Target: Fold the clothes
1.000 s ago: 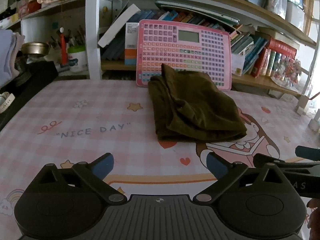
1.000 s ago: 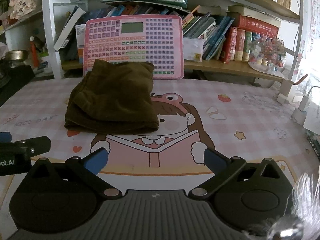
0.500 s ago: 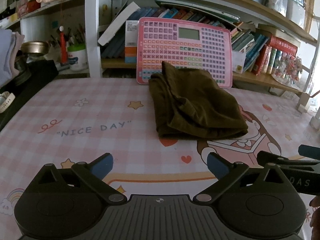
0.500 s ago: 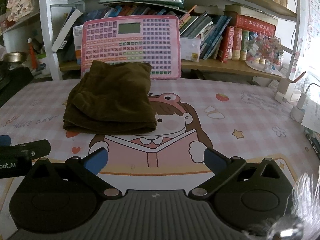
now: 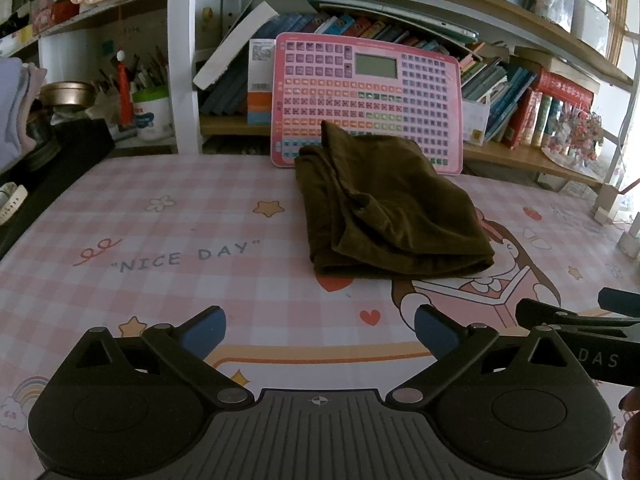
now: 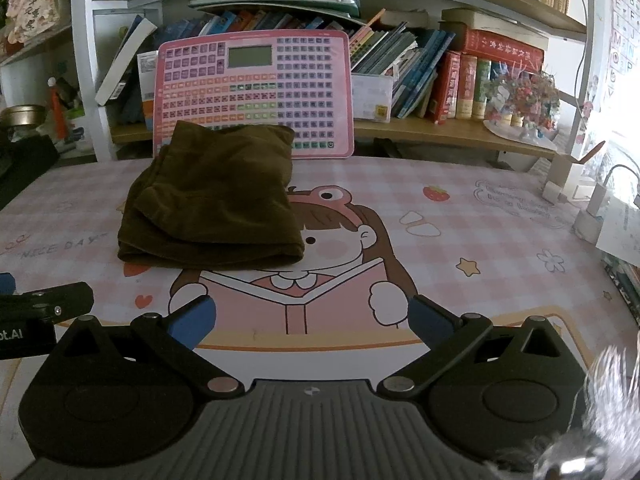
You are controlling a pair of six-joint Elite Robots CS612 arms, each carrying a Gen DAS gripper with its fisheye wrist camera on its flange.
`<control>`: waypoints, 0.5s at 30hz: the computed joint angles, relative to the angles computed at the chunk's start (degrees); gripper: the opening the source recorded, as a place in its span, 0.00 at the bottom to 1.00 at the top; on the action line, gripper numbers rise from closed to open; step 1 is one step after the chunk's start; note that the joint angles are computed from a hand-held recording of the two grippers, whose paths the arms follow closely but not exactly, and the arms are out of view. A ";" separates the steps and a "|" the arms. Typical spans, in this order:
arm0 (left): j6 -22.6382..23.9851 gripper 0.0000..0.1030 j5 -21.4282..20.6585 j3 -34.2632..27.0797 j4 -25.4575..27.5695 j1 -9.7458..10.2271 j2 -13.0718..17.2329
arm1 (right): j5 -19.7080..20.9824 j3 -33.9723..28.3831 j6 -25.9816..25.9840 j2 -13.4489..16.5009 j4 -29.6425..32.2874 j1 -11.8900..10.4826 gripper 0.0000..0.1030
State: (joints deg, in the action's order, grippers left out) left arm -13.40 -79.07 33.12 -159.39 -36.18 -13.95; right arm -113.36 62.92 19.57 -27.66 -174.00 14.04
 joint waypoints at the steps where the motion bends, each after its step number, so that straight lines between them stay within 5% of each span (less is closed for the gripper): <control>1: -0.01 0.99 -0.03 -0.03 0.04 0.00 0.01 | 0.03 0.01 -0.03 0.00 -0.04 0.00 1.00; 15: -0.39 0.99 -0.87 -0.68 1.37 0.08 0.19 | 0.58 -0.16 -0.39 0.03 0.12 -0.03 1.00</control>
